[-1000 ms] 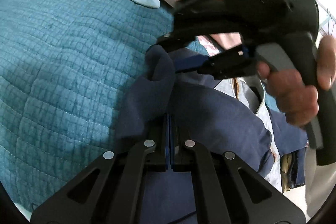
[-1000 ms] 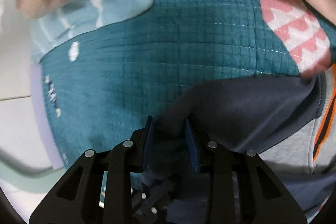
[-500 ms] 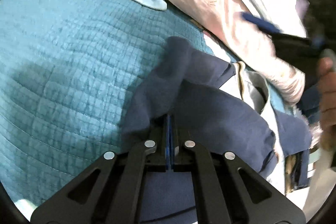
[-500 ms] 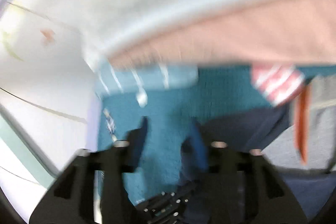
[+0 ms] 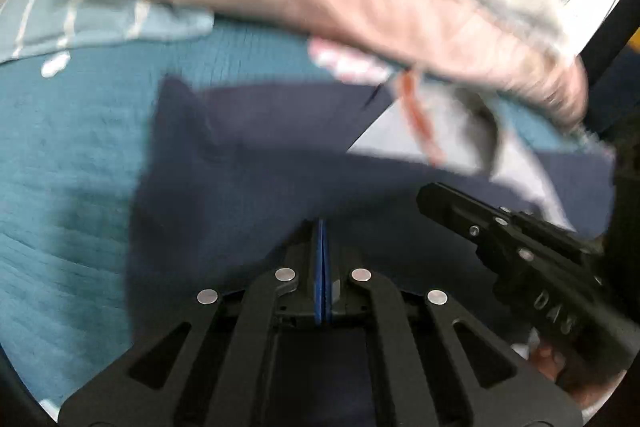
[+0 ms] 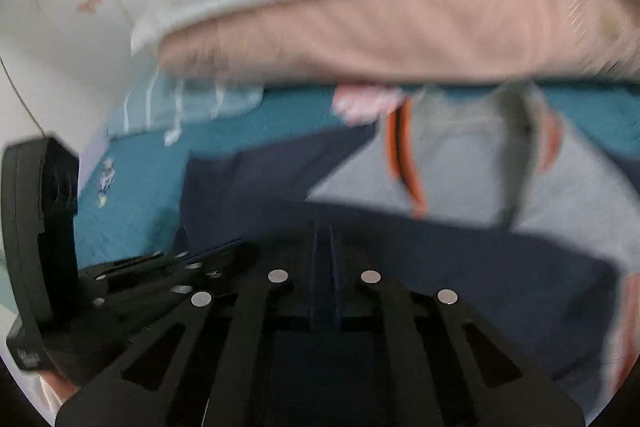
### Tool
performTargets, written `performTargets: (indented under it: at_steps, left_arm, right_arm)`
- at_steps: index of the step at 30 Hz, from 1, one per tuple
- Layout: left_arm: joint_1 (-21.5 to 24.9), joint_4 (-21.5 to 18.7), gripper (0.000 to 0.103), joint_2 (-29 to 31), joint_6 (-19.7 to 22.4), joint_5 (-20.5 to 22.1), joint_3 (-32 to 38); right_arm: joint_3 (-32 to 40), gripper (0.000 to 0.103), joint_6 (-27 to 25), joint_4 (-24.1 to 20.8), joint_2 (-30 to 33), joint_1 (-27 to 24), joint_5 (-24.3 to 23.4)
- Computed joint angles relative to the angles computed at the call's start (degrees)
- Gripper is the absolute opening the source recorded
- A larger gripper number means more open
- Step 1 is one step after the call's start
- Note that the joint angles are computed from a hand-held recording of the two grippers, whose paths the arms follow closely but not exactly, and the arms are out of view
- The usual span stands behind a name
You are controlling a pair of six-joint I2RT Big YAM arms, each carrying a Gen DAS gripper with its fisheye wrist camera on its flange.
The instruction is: Fold large clothes
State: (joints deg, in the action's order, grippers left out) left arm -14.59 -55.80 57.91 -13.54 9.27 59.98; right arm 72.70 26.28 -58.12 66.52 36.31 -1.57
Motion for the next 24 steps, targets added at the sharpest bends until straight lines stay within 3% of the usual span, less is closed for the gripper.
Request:
performTargets:
  at_steps: [1,2,3,4,6,8,10,12,13,16,19,21,23,24]
  left_arm:
    - [1.67,1.68,0.002,-1.47,-0.41,2.51,-1.57]
    - [3.48,1.84,0.002,-2.30,-0.92,5.34,-2.21]
    - [4.64,1.78,0.002,-2.92,-0.75,6.64,-2.61]
    - [6.08,1.87,0.002,-3.99,0.46,7.64,-3.32]
    - [7.68,0.99,0.002,-5.37,2.30,6.45,-3.72]
    - [9.26,-0.96,0.002,-6.36,3.07,4.28,-3.17]
    - [11.13,-3.04,0.002,-7.88,2.58,4.17,-2.60]
    - [8.71,-3.65,0.002,-10.28,1.44,0.71,-2.23]
    - [7.54,-3.93,0.002,-11.00,1.43,1.00,-2.07]
    - [1.45,-4.66,0.002,-12.40,0.33,-0.33,-2.47]
    - [-2.53,-7.21,0.001,-11.08,-2.58,-5.74,-4.20]
    - [-0.67,-5.84,0.002,-13.76,-2.69,-3.77,-6.88]
    - [2.88,-7.72,0.002,-15.53,-2.31,-1.72,-7.01]
    - [4.52,-8.14,0.002,-16.02,-1.99,-0.80,-7.12]
  right_arm:
    - [-2.76,0.000,1.90,3.10,-1.73,-2.95,-5.66]
    - [-3.45,0.000,3.95,3.31,-2.80,-5.53,-9.09]
    - [-3.88,0.000,3.38,2.11,-4.02,-7.38,-8.87]
    - [-3.72,0.000,0.44,-0.11,-5.47,-9.49,-5.55]
    - [-3.21,0.000,-2.95,-4.83,-7.25,-13.68,-2.93]
    - [-3.11,0.000,-5.12,-8.93,-9.52,-20.03,-3.13]
    - [-3.33,0.000,-5.82,-10.09,-11.72,-23.51,-4.91]
    - [-2.22,0.005,-5.03,-10.84,-13.52,-21.45,-2.80]
    - [-1.65,0.005,-4.51,-10.21,-14.08,-18.31,-2.96]
    - [-1.60,0.004,0.00,-8.63,-13.29,-10.54,-6.25]
    - [-2.36,0.002,-0.80,-12.13,-12.02,-4.92,-1.50]
    - [-3.86,0.000,-0.32,-14.26,-13.93,-6.63,-0.52]
    - [-5.39,0.000,-0.17,-16.32,-18.04,-13.50,-4.10]
    - [-5.15,0.000,0.31,-17.71,-18.83,-15.42,-3.17]
